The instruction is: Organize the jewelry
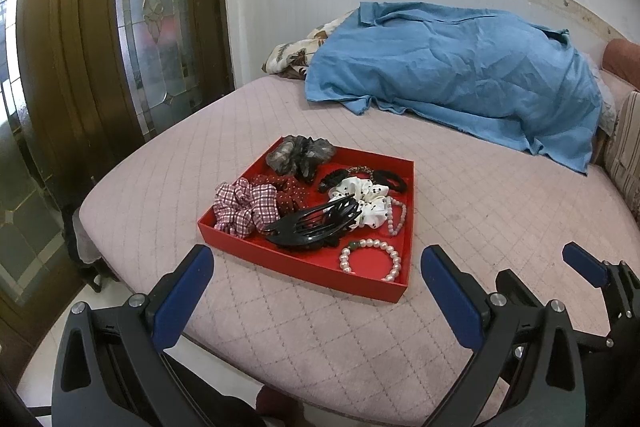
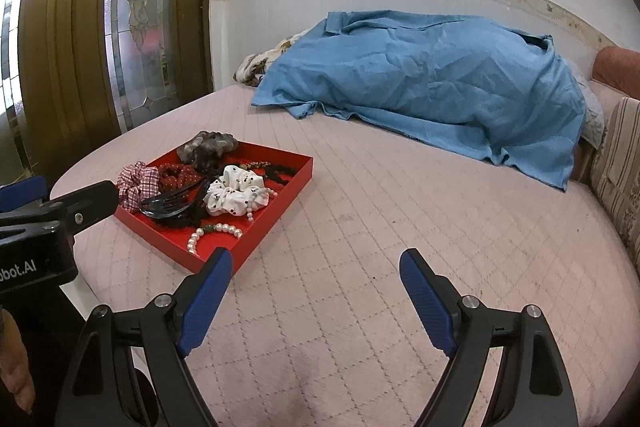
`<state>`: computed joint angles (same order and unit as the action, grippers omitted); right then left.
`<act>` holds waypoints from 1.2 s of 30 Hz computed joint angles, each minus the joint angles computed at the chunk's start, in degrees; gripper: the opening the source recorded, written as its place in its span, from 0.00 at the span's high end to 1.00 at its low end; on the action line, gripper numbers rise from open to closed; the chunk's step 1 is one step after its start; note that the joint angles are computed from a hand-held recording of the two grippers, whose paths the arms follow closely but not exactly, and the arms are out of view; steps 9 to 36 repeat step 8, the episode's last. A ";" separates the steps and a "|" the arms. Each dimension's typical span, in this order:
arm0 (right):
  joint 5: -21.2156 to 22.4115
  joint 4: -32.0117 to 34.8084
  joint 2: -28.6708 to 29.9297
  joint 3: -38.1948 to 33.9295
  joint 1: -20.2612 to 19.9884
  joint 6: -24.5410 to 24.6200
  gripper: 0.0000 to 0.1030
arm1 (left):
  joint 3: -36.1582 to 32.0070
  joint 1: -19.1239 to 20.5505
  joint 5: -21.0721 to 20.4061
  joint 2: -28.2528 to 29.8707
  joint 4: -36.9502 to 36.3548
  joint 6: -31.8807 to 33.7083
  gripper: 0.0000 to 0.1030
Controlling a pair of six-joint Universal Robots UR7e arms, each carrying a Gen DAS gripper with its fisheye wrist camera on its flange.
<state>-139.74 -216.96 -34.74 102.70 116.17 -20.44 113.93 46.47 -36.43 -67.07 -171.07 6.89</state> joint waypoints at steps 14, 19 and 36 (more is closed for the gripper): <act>0.60 0.74 -1.72 2.02 -1.21 1.92 0.13 | -1.37 -0.74 1.95 1.80 1.61 -0.72 0.00; 0.60 0.74 -1.72 2.02 -1.21 1.92 0.13 | -1.37 -0.74 1.95 1.80 1.61 -0.72 0.00; 0.60 0.74 -1.72 2.02 -1.21 1.92 0.13 | -1.37 -0.74 1.95 1.80 1.61 -0.72 0.00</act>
